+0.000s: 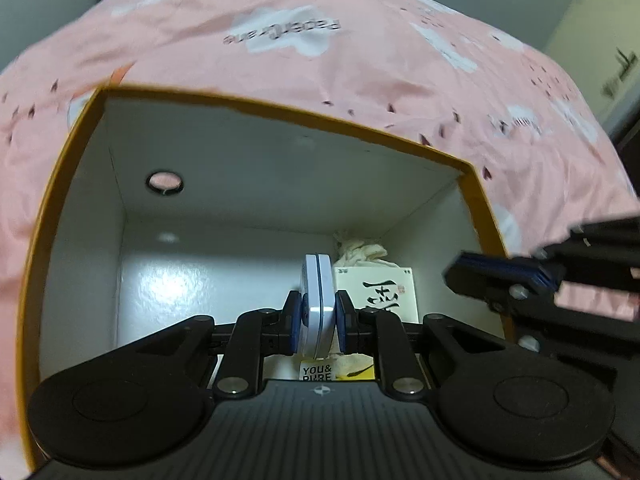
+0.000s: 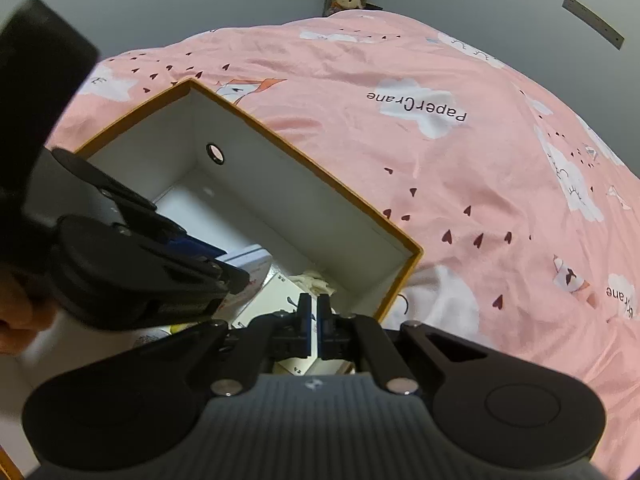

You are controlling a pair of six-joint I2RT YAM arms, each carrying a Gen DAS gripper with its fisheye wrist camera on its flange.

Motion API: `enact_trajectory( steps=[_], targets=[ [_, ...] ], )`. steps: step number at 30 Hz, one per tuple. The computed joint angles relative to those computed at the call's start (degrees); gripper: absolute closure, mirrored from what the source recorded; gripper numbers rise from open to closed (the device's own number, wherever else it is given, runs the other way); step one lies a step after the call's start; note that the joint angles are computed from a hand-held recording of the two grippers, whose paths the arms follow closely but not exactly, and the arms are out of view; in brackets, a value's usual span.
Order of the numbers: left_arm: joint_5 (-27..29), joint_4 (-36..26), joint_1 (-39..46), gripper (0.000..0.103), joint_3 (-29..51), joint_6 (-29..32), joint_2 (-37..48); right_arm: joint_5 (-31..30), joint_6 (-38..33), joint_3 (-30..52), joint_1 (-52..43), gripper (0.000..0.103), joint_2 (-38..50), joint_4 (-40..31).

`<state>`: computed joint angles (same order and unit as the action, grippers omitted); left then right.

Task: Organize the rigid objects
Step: 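Release the calligraphy box with the right gripper while the left gripper releases the white tin into the box, then grasp the gold cube box with the left gripper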

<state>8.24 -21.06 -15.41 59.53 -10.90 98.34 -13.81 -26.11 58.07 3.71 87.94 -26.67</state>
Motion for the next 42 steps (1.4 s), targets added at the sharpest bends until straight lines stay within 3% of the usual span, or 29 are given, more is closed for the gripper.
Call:
enact_trajectory(
  steps=[2, 5, 9, 13, 19, 30, 37, 42],
  targets=[
    [0.9, 0.3, 0.8, 0.084, -0.2, -1.2, 0.6, -0.1, 0.2, -0.5, -0.3, 0.103, -0.2, 0.4],
    [1.1, -4.1, 1.3, 0.083, 1.7, -1.2, 1.8, -0.6, 0.6, -1.2, -0.8, 0.103, -0.5, 0.8],
    [-3.0, -5.0, 0.4, 0.081, 0.9, -0.1, 0.0, -1.4, 1.4, -2.4, -1.8, 0.103, -1.4, 1.6],
    [-4.4, -5.8, 0.3, 0.070, 0.6, -0.2, -1.2, -1.9, 1.6, -3.2, -2.4, 0.102, -2.4, 2.0],
    [-6.0, -5.9, -0.9, 0.070, 0.3, -0.3, -2.5, -3.1, 1.5, -4.3, -3.9, 0.100, -4.5, 1.4],
    [-4.0, -5.3, -5.7, 0.070, -3.7, 1.7, -13.9, -12.7, 3.4, -5.1, -12.1, 0.097, -10.6, -3.2],
    [-2.4, -3.2, -14.0, 0.070, -3.6, 7.8, -16.9, -18.0, 2.8, -8.0, -24.9, 0.067, -15.4, -5.7],
    [-2.8, -3.1, -19.5, 0.070, -1.0, 12.0, -13.0, -19.1, 1.3, -11.5, -33.5, 0.067, -14.6, -5.9]
  ],
)
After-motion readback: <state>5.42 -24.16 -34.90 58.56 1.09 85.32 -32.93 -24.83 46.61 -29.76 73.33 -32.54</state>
